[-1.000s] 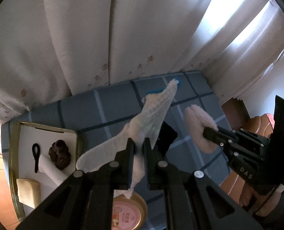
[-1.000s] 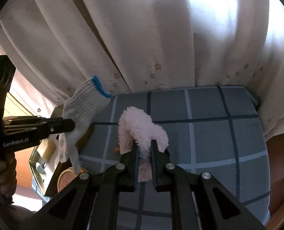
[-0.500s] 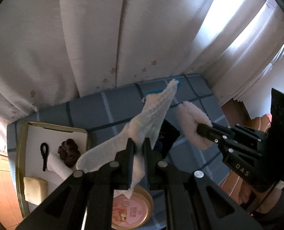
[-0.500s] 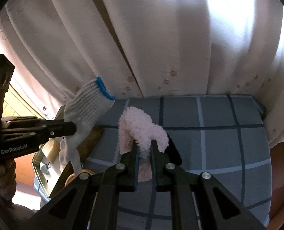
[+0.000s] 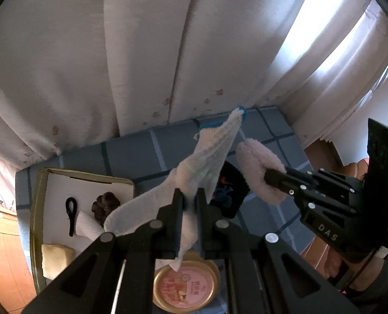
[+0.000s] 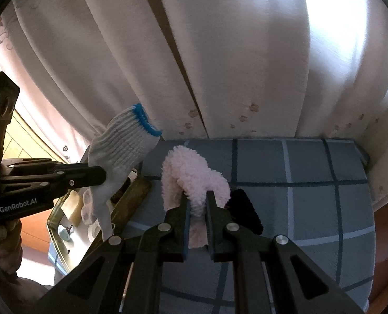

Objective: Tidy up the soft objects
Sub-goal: 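Carry the glove and pink plush in both grippers over the gold tray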

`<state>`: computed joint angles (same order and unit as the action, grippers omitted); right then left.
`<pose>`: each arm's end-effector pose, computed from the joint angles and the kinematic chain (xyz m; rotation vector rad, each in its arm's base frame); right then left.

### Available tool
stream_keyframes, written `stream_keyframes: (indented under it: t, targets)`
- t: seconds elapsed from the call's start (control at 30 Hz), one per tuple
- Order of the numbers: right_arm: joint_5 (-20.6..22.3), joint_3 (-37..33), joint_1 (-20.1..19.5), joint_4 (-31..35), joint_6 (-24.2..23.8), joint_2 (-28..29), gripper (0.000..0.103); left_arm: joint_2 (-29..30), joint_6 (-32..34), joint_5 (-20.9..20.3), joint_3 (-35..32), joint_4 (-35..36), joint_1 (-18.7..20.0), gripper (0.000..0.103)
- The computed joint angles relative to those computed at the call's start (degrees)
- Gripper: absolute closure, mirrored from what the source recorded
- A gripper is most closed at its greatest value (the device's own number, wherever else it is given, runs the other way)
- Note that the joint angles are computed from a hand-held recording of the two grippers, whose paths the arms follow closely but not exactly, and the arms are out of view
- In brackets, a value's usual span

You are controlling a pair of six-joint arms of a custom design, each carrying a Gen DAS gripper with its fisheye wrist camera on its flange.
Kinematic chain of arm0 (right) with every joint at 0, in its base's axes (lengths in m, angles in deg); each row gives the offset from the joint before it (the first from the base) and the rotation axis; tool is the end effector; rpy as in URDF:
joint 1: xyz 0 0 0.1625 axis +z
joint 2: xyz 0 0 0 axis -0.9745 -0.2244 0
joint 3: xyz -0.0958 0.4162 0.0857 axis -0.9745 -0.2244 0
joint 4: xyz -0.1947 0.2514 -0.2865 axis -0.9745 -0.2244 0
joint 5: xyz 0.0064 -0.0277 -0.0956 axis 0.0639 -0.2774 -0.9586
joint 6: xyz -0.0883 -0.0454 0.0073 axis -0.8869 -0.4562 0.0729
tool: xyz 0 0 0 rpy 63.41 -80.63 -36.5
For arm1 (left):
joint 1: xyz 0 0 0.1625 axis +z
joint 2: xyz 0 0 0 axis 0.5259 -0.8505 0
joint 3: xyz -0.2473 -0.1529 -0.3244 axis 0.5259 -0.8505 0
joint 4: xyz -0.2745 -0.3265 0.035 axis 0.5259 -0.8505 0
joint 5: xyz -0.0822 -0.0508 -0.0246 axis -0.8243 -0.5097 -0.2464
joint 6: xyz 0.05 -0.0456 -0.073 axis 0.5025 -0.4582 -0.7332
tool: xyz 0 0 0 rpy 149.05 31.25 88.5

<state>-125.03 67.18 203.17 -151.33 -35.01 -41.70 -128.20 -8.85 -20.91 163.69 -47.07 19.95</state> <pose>0.3496 -0.3818 0.1001 -0.0738 -2.4235 0.9613 -0.1916 -0.5121 0.2867 1.1576 2.5411 -0.0558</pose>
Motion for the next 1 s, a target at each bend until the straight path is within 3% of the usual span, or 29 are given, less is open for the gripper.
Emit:
stream_keyframes:
  t: [1.0]
  targets:
    - [2.9, -7.8, 0.4, 0.4, -7.3, 5.3, 0.091, -3.1, -0.5, 1.6, -1.7, -0.4, 3.0, 0.096]
